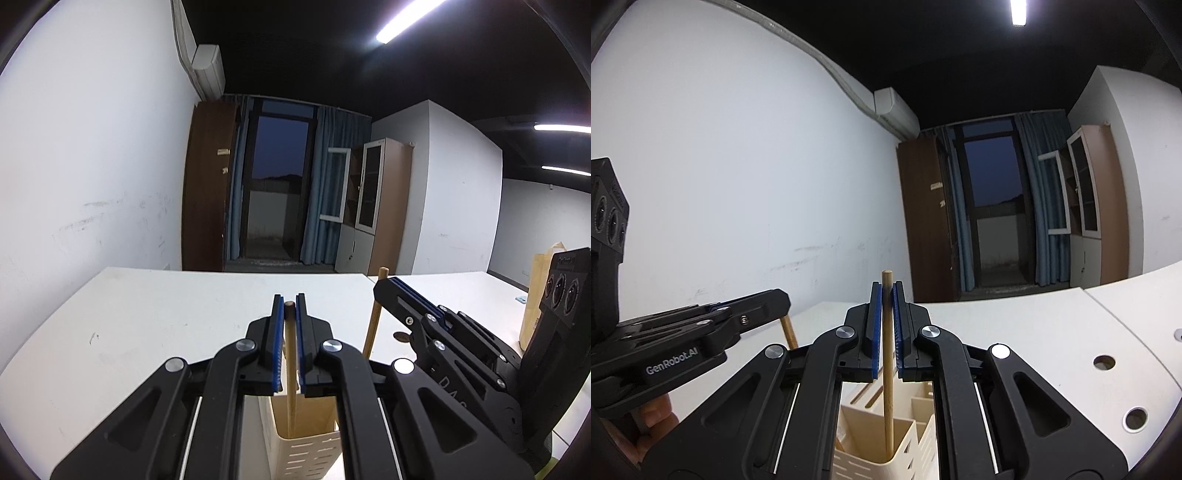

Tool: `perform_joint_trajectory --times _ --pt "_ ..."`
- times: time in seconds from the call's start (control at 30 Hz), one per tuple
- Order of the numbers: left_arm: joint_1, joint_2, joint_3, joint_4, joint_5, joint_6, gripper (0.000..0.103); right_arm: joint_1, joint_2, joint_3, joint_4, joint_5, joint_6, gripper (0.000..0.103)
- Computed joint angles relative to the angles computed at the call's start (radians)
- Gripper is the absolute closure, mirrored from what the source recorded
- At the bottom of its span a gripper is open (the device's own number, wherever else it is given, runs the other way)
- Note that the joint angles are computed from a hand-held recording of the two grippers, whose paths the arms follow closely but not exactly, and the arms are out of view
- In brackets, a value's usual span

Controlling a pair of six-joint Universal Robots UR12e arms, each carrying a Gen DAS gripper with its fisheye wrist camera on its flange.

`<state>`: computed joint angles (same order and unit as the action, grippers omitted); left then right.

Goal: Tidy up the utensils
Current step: 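Open the right tool to release the chopstick into the holder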

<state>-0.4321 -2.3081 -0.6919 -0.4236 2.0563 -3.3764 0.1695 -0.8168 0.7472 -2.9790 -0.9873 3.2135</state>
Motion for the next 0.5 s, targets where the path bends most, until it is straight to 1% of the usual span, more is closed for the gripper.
perform_joint_trajectory --times 0.2,0.23,0.27,0.3,0.33,0.37,0.5 --pt "0.008 0.004 -0.008 -0.018 -0.027 -0.016 0.097 -0.002 -0.018 0.029 0.021 0.006 -0.021 0.097" --pt "0.010 0.007 -0.012 -0.020 -0.034 -0.021 0.096 -0.002 -0.008 0.007 0.033 0.005 -0.012 0.096" --pt "0.012 0.013 -0.020 -0.019 -0.042 -0.028 0.091 -0.002 -0.007 0.001 0.041 0.009 -0.010 0.093" --pt "0.016 0.015 -0.021 -0.016 -0.053 -0.032 0.079 -0.004 -0.010 0.001 0.049 0.014 -0.013 0.091" --pt "0.018 0.022 -0.034 -0.001 -0.063 -0.035 0.074 -0.005 -0.012 0.003 0.049 0.010 -0.017 0.090" --pt "0.018 0.030 -0.052 0.014 -0.061 -0.035 0.071 -0.005 -0.014 0.008 0.045 0.008 -0.018 0.090" --pt "0.016 0.035 -0.059 0.011 -0.049 -0.039 0.071 -0.006 -0.020 0.017 0.048 -0.001 -0.027 0.090"
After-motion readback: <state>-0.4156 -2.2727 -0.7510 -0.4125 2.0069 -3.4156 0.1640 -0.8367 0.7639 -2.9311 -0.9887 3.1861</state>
